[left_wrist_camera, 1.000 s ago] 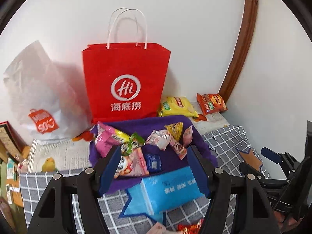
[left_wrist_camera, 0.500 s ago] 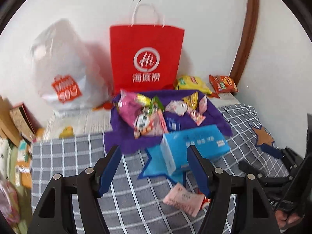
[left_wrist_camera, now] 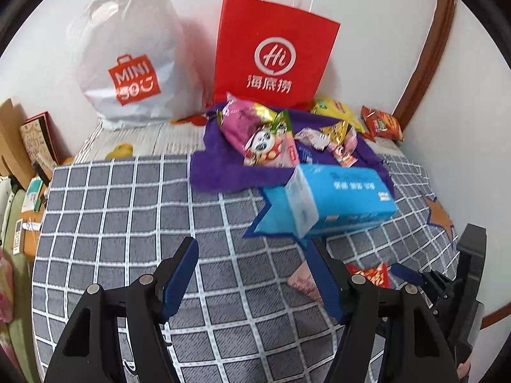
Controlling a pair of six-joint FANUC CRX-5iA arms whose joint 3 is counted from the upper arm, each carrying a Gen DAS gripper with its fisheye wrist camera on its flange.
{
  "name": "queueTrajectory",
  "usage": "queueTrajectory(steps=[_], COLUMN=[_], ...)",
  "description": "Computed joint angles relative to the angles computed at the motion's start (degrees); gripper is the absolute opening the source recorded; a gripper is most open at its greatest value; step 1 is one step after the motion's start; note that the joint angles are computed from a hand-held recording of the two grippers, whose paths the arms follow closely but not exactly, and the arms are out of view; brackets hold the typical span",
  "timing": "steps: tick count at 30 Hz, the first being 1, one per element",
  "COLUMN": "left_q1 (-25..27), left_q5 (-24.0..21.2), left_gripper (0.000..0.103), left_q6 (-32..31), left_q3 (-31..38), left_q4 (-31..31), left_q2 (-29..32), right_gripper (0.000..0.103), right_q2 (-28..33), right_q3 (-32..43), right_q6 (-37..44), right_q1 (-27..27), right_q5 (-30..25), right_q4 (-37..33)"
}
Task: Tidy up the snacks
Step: 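Grasp the red candy packet with the right gripper while the left approaches the beige biscuit packet, then grasp the beige biscuit packet with the left gripper while the right holds the red packet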
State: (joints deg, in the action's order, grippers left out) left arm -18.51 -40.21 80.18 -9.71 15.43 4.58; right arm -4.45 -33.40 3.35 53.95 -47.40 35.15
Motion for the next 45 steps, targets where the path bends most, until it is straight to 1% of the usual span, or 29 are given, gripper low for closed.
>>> queueTrajectory(steps=[2, 4, 9, 10, 11, 16, 20, 23, 26, 30, 32, 35, 36, 37, 39, 42, 45], left_q1=[0.08, 0.07, -0.29, -0.36, -0.47, -1.15, -1.8, -2.32, -2.93, -4.21, -4.73, -5.63, -5.89, -6.3, -6.96, -7.94, -8.52], left_q5=[-0.2, -0.36, -0.85, -0.9, -1.03, -1.06, -1.33, -1.12, -1.06, -1.16, -1.86, -2.13, -2.44, -2.68, -2.16, -1.5, 0.04], left_gripper=[0.068, 0.068, 0.068, 0.068, 0.068, 0.068, 0.068, 0.068, 0.068, 0.068, 0.068, 0.068, 0.069, 0.074, 0.079, 0.083, 0.083], left_q6=[-0.08, 0.17, 0.63, 0.57, 0.62, 0.9, 1.29, 1.02, -0.55, -1.81, -2.01, -4.89, -5.3, -5.33, -5.61, -4.95, -4.19], left_q3=[-0.13, -0.17, 0.16, 0.21, 0.37, 0.67, 1.24, 1.25, 1.26, 2.13, 2.85, 2.94, 3.17, 3.54, 3.64, 4.13, 3.84], left_q4=[0.08, -0.19, -0.9, -0.9, -1.0, -1.11, -1.12, -0.47, 1.36, 2.28, 2.38, 3.22, 2.97, 2.35, 1.47, -0.95, -2.39], left_q2=[0.21, 0.52, 1.57, 1.75, 2.05, 3.14, 4.4, 5.22, 6.22, 8.02, 9.19, 10.33, 10.63, 10.99, 11.17, 11.32, 11.14], right_gripper=[0.073, 0.073, 0.073, 0.073, 0.069, 0.06, 0.056, 0.056, 0.056, 0.056, 0.056, 0.056, 0.056, 0.056, 0.057, 0.057, 0.058], right_q2=[0.41, 1.59, 5.36, 5.5, 5.51, 4.97, 4.76, 3.34, 1.92, 0.41, 0.11, -0.22, -0.32, -0.91, -1.2, -0.53, -0.29], right_q3=[-0.47, 0.26, 1.7, 1.49, 1.29, 0.1, -0.21, -1.46, -2.7, -4.35, -5.06, -6.16, -6.55, -7.52, -8.05, -7.75, -7.71], right_q6=[-0.63, 0.09, -0.85, -1.37, -1.6, -1.62, -1.54, -2.3, -3.11, -4.11, -4.11, -4.02, -4.17, -5.12, -5.65, -5.32, -4.86], right_q1=[-0.45, -0.72, 0.15, 0.21, 0.07, -0.62, -0.57, -1.13, -1.76, -2.35, -2.86, -3.92, -4.22, -4.52, -5.01, -5.76, -6.84], right_q5=[2.04, 2.42, -0.96, -0.88, -0.46, 1.35, -0.44, -0.48, -1.25, -4.06, -4.61, -4.83, -4.73, -4.02, -3.51, -3.66, -3.07], right_q4=[-0.28, -1.3, 2.63, 3.39, 3.85, 5.82, 6.71, 6.83, 6.87, 8.06, 8.48, 8.46, 8.54, 9.43, 9.9, 10.39, 10.49])
